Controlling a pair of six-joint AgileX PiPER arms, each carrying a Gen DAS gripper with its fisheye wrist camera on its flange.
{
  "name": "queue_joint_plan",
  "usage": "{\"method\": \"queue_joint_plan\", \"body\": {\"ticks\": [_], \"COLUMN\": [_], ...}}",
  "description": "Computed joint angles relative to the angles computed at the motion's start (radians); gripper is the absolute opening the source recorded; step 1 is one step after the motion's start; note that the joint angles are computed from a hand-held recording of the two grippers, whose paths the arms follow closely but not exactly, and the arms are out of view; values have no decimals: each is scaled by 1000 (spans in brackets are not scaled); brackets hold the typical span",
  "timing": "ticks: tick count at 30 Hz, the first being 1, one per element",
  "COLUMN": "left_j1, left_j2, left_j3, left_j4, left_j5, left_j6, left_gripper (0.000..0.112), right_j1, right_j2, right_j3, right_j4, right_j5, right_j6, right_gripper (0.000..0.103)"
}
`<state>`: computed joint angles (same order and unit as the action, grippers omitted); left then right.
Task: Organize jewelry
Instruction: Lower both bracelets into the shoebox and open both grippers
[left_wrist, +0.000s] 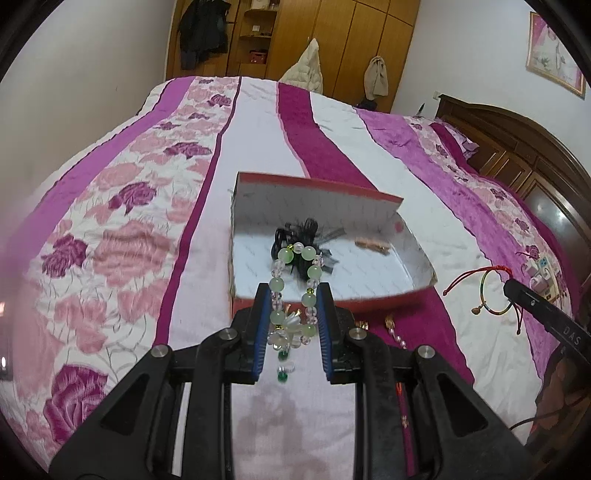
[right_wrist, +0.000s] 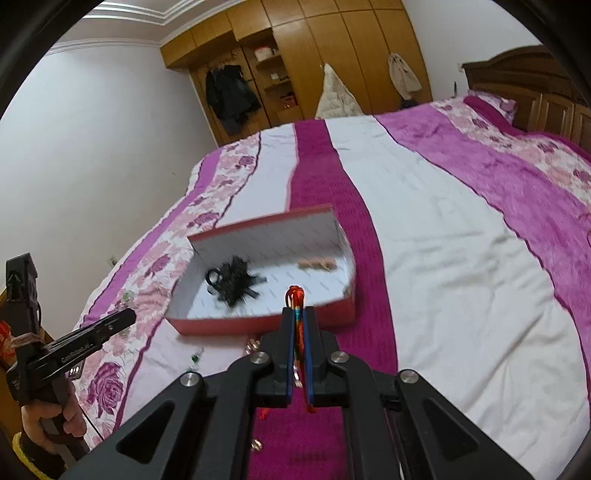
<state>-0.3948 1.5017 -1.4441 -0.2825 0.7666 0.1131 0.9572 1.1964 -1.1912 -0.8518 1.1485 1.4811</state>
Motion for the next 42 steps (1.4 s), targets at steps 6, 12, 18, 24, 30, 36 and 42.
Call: {"method": "queue_joint_plan", "body": {"ticks": [6, 12, 18, 24, 30, 36, 42], "left_j1": [-7, -21, -49, -60, -64, -75, -79], "left_j2": [76, 168, 276, 354, 422, 466, 473], "left_j3": [-81, -167, -259, -309, -354, -389, -404], "left_j4": [-5, -10, 28, 64, 84, 116, 116], "left_j5": [11, 25, 41, 39, 64, 76, 78], "left_j6": [13, 21, -6, -27, -59, -84, -92], "left_gripper": [16, 16, 16, 16, 16, 16, 24], "right_j1": [-93, -206, -330, -436, -500, -547, -552], "right_j2": [69, 132, 212, 293, 352, 393, 400], "right_j3": [-73, -125, -178, -191, -172, -155, -146], "right_j4": [41, 107, 196, 304, 377, 424, 404], "right_j5": [-68, -161, -257, -350, -411, -441, -442], "right_j6": [-101, -189, -307, -407, -463, -494, -474], "right_gripper": [6, 6, 6, 6, 6, 6, 8]}}
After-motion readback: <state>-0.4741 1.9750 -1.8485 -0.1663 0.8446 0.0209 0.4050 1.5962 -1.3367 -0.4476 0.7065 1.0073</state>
